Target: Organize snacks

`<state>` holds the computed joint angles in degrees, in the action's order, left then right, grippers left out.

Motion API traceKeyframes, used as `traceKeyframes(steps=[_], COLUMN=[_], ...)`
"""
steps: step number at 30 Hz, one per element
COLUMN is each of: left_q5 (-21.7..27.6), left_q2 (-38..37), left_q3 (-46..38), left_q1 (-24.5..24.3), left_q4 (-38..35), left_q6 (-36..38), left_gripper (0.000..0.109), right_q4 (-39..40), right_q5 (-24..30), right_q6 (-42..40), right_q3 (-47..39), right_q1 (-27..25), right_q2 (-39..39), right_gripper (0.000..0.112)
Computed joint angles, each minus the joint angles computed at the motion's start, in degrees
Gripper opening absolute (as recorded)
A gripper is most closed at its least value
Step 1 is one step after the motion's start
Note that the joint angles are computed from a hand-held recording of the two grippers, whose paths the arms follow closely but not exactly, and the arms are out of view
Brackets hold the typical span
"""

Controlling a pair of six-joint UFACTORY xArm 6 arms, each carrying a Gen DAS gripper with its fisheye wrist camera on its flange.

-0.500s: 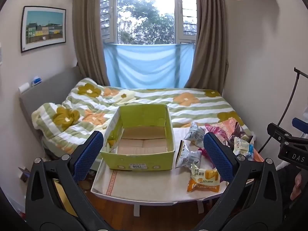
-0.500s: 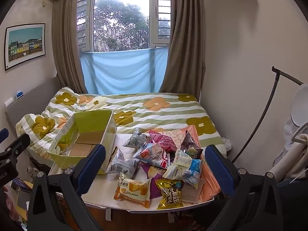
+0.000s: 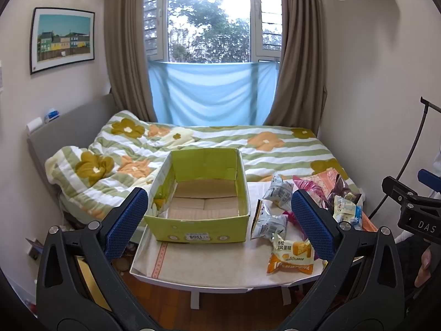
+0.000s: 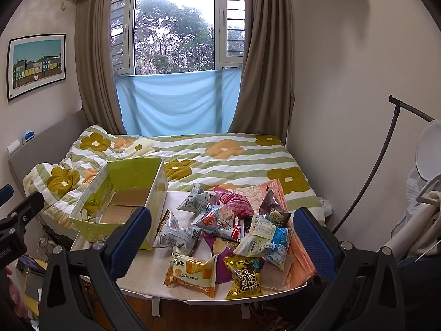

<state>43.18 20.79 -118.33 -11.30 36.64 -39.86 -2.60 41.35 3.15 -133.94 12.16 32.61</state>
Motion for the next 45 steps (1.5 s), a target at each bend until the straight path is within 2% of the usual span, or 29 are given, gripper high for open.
traceKeyframes(steps=[11,37,41,44,45], left_q5=[0.13,0.51,4.7,3.97,5.46], left_q2=[2.02,0.89,4.8,8.65,11.36], left_q3=[-1.32,-1.48,-7.97,-11.55,-14.99], left_q1=[-1.73,-0.44,-0.52,-0.73,-0.99], left_q4=[2.15,-1.48,-8.26,-10.9,-12.35], left_q6=[-2.9,1.24,6.85,7.78,8.24], left_gripper=[0.103,0.103,0.103,0.103,0.103], right_q4=[-0.55,0.16,1.19,3.35,4.37], right_q5=[-1.84,-1.88,-0.79,1.08,1.63], right_q6=[0.67,0.02,-0.66,-3.16,-4.3], right_q3=[4.39,4.87,4.59,3.26,2.97], right_q1=[0.47,0.19,-0.44,-1.82,-2.34], right_q2=[-2.67,-2.98,-3.09,-1.97,-1.49], right_gripper=[0.103,0.103,0.103,0.103,0.103])
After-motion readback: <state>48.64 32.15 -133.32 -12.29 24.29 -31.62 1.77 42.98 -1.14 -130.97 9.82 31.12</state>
